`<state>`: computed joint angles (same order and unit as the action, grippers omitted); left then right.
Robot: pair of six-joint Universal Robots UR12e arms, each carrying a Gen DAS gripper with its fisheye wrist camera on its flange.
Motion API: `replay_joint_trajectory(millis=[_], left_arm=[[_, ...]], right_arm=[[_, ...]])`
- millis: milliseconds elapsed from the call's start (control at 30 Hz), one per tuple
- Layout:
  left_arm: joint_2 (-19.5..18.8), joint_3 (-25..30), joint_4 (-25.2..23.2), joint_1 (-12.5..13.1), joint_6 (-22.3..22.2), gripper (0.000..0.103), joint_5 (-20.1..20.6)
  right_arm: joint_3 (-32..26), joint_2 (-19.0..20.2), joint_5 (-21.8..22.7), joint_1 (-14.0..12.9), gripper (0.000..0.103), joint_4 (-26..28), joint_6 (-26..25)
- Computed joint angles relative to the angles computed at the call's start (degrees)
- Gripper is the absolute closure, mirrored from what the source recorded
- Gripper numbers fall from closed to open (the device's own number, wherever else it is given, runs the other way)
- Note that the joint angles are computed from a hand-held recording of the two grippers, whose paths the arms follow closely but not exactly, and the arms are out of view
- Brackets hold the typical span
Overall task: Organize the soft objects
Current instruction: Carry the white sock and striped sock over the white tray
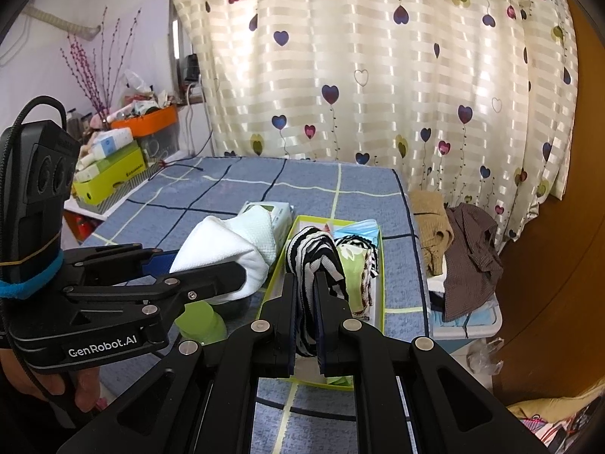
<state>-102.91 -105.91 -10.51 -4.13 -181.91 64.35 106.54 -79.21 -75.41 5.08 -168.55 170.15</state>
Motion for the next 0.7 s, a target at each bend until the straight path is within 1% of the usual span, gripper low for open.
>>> replay_joint_trajectory(millis=[300, 700], left_arm=[[-0.1, 0.02, -1.88, -0.07, 0.94, 0.069, 0.19], [-1.31, 1.24, -3.97, -0.73, 0.86, 0.069, 1.51]], right_arm=[[0.4, 0.43, 0.21, -0.11, 0.095, -0.6, 1.82], [0.34, 1.33, 1.34, -1.04, 0.095, 0.31, 2.29]])
